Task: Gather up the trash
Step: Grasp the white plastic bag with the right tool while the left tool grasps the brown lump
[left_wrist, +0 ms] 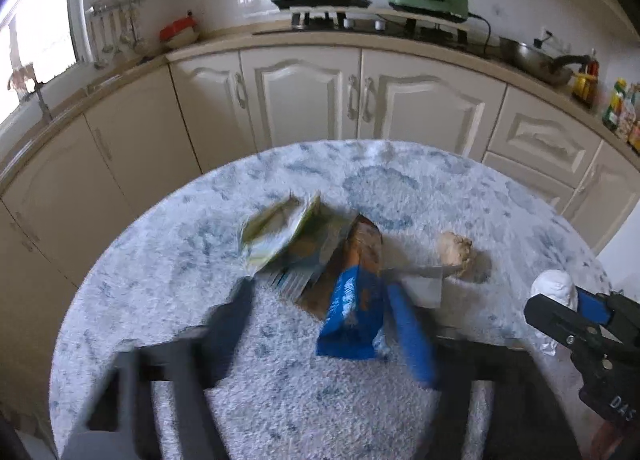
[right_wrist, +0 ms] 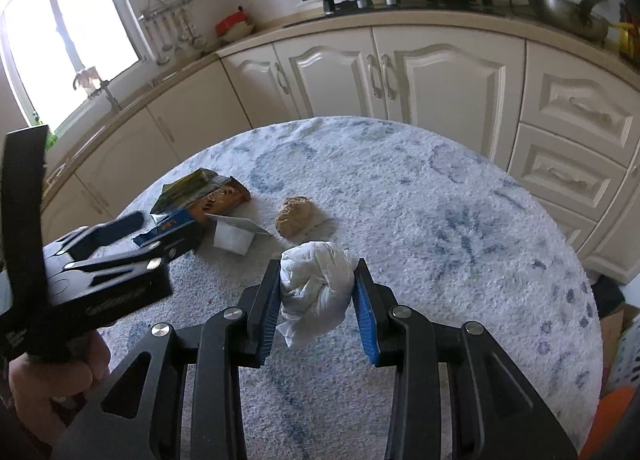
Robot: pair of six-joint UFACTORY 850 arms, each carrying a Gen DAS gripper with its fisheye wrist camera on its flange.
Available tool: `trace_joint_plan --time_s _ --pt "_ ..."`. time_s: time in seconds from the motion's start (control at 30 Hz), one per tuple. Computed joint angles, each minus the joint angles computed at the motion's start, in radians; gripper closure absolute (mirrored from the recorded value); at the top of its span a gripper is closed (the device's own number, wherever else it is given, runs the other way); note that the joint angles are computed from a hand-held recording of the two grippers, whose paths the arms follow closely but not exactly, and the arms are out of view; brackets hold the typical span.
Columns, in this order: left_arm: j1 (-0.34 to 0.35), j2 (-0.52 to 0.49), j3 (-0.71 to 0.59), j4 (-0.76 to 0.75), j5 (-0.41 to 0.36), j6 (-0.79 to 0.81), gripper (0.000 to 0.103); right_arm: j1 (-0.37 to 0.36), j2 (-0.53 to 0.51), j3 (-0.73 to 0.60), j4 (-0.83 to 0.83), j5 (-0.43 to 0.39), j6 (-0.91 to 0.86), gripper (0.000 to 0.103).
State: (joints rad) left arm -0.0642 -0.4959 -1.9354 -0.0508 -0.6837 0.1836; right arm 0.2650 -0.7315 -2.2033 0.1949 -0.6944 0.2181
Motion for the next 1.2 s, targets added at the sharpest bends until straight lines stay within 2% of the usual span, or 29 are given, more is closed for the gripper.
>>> trace_joint_plan --time_s 0.03,0.1,0.17,0.23,0.4,0.43,0.5,0.57,0.6,0.63,0.73,0.8,0.83,0.87,0.97,1.2 --pt "0.006 -0.008 -0.011 -0.04 -0.019 0.019 0.065 0.0 0.002 0.002 0.0 0.0 0.0 0.069" --pt "0.015 -0.001 0.005 -0.068 0.003 0.038 0.072 0.003 0.006 0.008 -0.007 0.002 0.005 0.069" --pt "0.029 0.002 0.009 -0.11 -0.003 0.057 0.085 0.003 0.01 0.013 -0.009 0.002 0.007 0.069" --pt "0.046 0.009 0.018 -0.162 -0.017 0.082 0.093 0.006 0.017 0.023 -0.017 0.002 0.014 0.069" --pt "0.081 0.05 0.086 -0.23 -0.023 0.142 0.094 0.018 0.043 0.056 -0.03 0.006 0.022 0.068" --pt "0.087 0.057 0.096 -0.236 -0.025 0.152 0.092 0.02 0.045 0.059 -0.035 0.006 0.025 0.068" --pt "0.094 0.062 0.103 -0.246 -0.025 0.155 0.08 0.026 0.046 0.058 -0.044 0.004 0.032 0.068" --pt "0.094 0.057 0.094 -0.243 -0.02 0.143 0.039 0.03 0.046 0.055 -0.053 0.003 0.038 0.068" --pt "0.095 0.053 0.086 -0.247 -0.015 0.144 0.031 0.032 0.046 0.053 -0.055 0.001 0.041 0.068" --pt "0.093 0.043 0.073 -0.251 -0.013 0.148 0.026 0.033 0.047 0.055 -0.058 0.003 0.046 0.068" --pt "0.078 -0.004 0.012 -0.227 -0.058 0.143 0.026 0.033 0.047 0.053 -0.06 0.007 0.05 0.068" --pt "0.057 -0.033 -0.019 -0.144 -0.057 0.086 0.029 0.031 0.045 0.049 -0.057 0.008 0.051 0.068" --pt "0.052 -0.045 -0.038 -0.137 -0.057 0.085 0.038 0.03 0.045 0.048 -0.056 0.008 0.049 0.068" --pt "0.056 -0.056 -0.057 -0.172 -0.069 0.111 0.063 0.03 0.047 0.049 -0.054 0.008 0.048 0.068" --pt "0.063 -0.068 -0.075 -0.228 -0.096 0.139 0.063 0.03 0.065 0.072 -0.06 0.017 0.054 0.068" --pt "0.092 0.057 0.099 -0.299 -0.047 0.189 0.063 0.031 0.165 0.196 -0.107 0.066 0.105 0.068"
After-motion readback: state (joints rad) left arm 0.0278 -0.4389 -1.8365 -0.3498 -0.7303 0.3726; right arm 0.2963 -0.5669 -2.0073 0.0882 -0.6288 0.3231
